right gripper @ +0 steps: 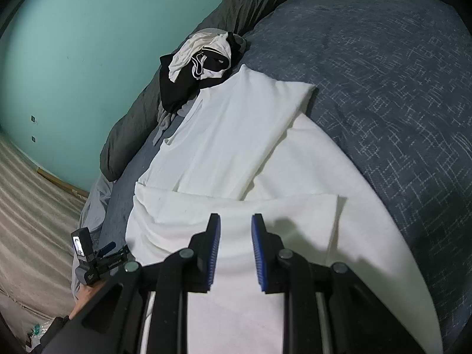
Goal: Fold clothes
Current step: 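Move the open left gripper to the shirt side edge, then grasp the shirt side edge with the left gripper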
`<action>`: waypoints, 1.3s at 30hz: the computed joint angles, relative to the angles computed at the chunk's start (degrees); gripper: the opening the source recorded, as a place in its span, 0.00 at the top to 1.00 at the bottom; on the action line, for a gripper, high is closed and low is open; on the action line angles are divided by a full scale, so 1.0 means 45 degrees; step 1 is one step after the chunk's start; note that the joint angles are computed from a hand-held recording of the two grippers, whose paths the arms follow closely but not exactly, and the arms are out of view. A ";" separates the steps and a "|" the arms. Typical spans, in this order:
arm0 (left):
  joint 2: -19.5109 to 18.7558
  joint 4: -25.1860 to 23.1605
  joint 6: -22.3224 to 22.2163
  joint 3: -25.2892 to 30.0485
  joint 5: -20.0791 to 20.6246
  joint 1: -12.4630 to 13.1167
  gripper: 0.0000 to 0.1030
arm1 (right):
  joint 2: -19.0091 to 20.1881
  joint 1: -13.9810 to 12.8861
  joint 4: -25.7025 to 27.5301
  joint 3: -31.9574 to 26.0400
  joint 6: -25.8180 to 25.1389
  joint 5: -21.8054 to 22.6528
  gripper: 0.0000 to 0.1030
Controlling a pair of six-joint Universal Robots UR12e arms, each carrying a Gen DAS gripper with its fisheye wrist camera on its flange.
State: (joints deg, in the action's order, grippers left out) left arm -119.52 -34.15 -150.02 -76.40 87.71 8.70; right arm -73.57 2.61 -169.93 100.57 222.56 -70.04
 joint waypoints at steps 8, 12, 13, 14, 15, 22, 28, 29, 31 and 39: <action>-0.0259 -0.0381 -0.2433 0.0635 -0.1156 0.0533 0.01 | 0.0030 -0.0021 0.0136 -0.0019 0.0009 0.0045 0.80; -0.0297 -0.1205 -0.4115 0.0787 -0.2805 0.1111 0.01 | 0.0031 -0.0020 0.0180 -0.0015 -0.0030 0.0064 0.80; -0.0298 -0.1305 -0.4506 0.0771 -0.3139 0.1225 0.01 | 0.0028 -0.0018 0.0175 -0.0011 -0.0039 0.0066 0.80; -0.0298 -0.1361 -0.4855 0.0749 -0.3385 0.1321 0.01 | 0.0024 -0.0015 0.0171 -0.0008 -0.0049 0.0068 0.80; -0.0283 -0.1289 -0.5055 0.0698 -0.3293 0.1351 0.01 | 0.0022 -0.0013 0.0162 -0.0008 -0.0051 0.0049 0.80; -0.0024 -0.1132 -0.4750 0.0381 -0.2687 0.1372 0.01 | 0.0029 0.0006 0.0182 -0.0024 -0.0070 0.0087 0.80; 0.0067 -0.1430 -0.3709 0.0473 -0.3302 0.1213 0.01 | 0.0032 0.0034 0.0260 -0.0039 -0.0098 0.0089 0.79; -0.0047 -0.1654 -0.3527 0.0663 -0.3223 0.1122 0.01 | 0.0034 0.0034 0.0269 -0.0041 -0.0107 0.0098 0.79; -0.0230 -0.1981 -0.3283 0.0930 -0.2858 0.0967 0.01 | 0.0028 0.0021 0.0266 -0.0041 -0.0091 0.0100 0.79; -0.0430 -0.2717 -0.3564 0.1201 -0.2590 0.0973 0.11 | 0.0030 -0.0034 0.0173 -0.0039 0.0032 0.0169 0.79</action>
